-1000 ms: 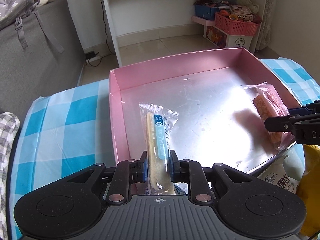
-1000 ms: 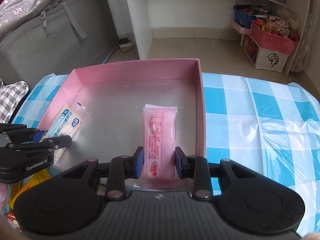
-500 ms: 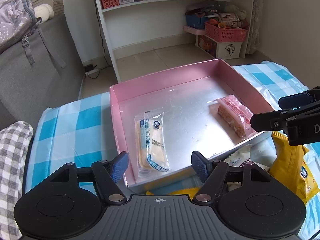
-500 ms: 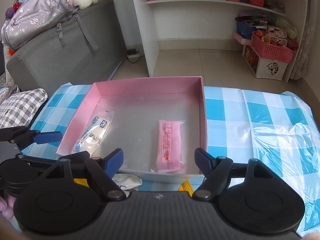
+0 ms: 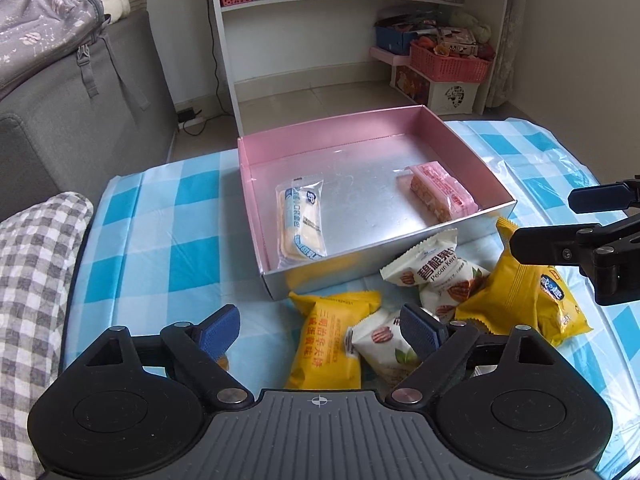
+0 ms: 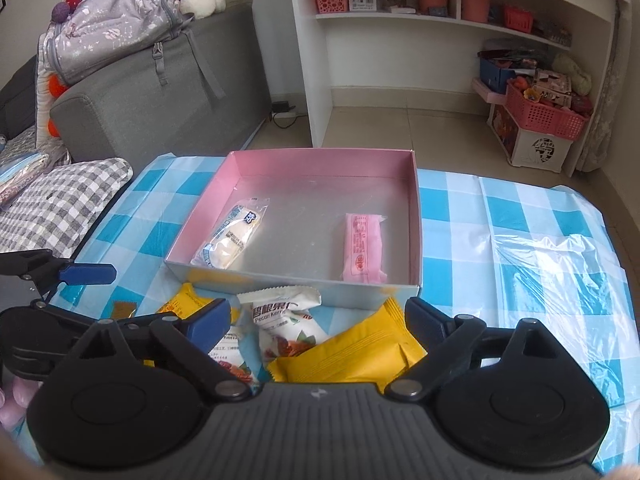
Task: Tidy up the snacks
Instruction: 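Withdraw both tools from the box back over the snack pile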
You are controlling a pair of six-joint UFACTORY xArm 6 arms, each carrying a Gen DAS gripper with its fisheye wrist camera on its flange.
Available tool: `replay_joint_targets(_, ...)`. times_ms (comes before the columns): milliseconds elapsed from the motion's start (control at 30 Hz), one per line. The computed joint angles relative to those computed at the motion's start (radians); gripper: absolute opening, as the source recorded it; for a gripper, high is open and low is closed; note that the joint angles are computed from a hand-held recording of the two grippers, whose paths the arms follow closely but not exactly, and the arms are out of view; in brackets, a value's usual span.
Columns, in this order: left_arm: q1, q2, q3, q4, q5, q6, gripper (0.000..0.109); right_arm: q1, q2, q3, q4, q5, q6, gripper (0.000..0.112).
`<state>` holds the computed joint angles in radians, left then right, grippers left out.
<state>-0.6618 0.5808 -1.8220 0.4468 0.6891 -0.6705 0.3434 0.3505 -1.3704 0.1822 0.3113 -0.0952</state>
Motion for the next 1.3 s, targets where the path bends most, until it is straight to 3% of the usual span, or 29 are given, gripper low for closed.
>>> replay_joint_targets(333,-0.006,-0.179,0.266,0.037,-0.052,-0.099,0.094,0.038,-0.097,0.145,0.054,-0.037,-0.055,0.099)
replay_joint_targets(600,-0.003,-0.292,0.457,0.158,-0.137,-0.197,0.097,0.066,-0.137,0.239,0.102,-0.092,-0.095,0.100)
replay_joint_targets(767,0.002,-0.332,0.540,0.183,-0.176,-0.191,0.097,0.084,-0.153,0.292,0.232,-0.115,-0.195,0.100)
replay_joint_targets(967,0.002,-0.359,0.619,0.215,-0.218,-0.172,0.097,0.103,-0.163,0.341,0.211,-0.134,-0.184,0.100)
replay_joint_targets(1067,0.003,-0.361,0.648,0.246,-0.254,-0.171,0.097,0.121,-0.159,0.349,0.277,-0.133,-0.272,0.100)
replay_joint_targets(1200,-0.007,-0.353,0.665,0.200,-0.282,-0.098,0.097,0.145,-0.149,0.358,0.311,-0.149,-0.343,0.099)
replay_joint_targets(1300,-0.020,-0.345,0.665,0.175,-0.291,-0.052,0.097,0.154,-0.140,0.346,0.410,-0.140,-0.427,0.095)
